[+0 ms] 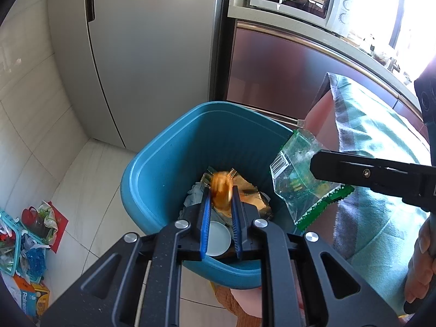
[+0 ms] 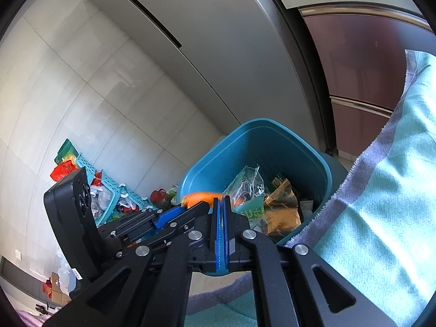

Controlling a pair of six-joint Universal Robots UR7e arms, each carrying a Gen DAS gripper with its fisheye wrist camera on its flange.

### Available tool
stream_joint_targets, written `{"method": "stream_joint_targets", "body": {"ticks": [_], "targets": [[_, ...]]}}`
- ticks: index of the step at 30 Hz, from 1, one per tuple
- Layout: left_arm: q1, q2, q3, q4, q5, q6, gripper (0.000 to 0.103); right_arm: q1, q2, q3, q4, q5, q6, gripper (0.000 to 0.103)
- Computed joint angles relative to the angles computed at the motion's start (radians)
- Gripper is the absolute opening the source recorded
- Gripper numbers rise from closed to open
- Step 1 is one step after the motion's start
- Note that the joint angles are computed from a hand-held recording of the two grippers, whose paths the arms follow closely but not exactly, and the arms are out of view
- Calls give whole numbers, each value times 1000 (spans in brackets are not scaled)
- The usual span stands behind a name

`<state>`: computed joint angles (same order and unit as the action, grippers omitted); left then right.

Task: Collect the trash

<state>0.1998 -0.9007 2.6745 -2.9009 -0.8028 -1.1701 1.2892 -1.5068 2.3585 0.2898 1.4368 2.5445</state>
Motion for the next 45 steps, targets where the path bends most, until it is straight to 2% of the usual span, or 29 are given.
{"method": "stream_joint_targets", "body": {"ticks": [14,19,25,27,31,32,33,35,41,45], "targets": [[28,46,-18,-53,6,23,15,18,12,-5,-25,46,21,5],[25,37,-7,-62,5,11,21,8,8,-10,-19,52,14,7],[15,17,11,-70,7,1,30,14,15,-16,-21,55,23,8],[9,10,20,-78,6,-3,39,5,5,-10,-19,47,15,11],[-9,-5,39,-96,3,-17,48,0,-20,4,-27,47,7,20],[-16,-9,44,-98,3,-22,53,-5,-34,11,-28,43,0,24],[-25,-15,49,-98,4,-29,58,-14,-50,20,-28,37,-7,26],[-49,-27,69,-116,-1,-40,68,-38,-94,39,-26,16,-26,38],[-158,-72,109,-99,14,-102,93,-153,-266,101,27,-71,-136,55],[-248,-90,127,-93,26,-147,97,-332,-454,160,122,-192,-269,70]]}}
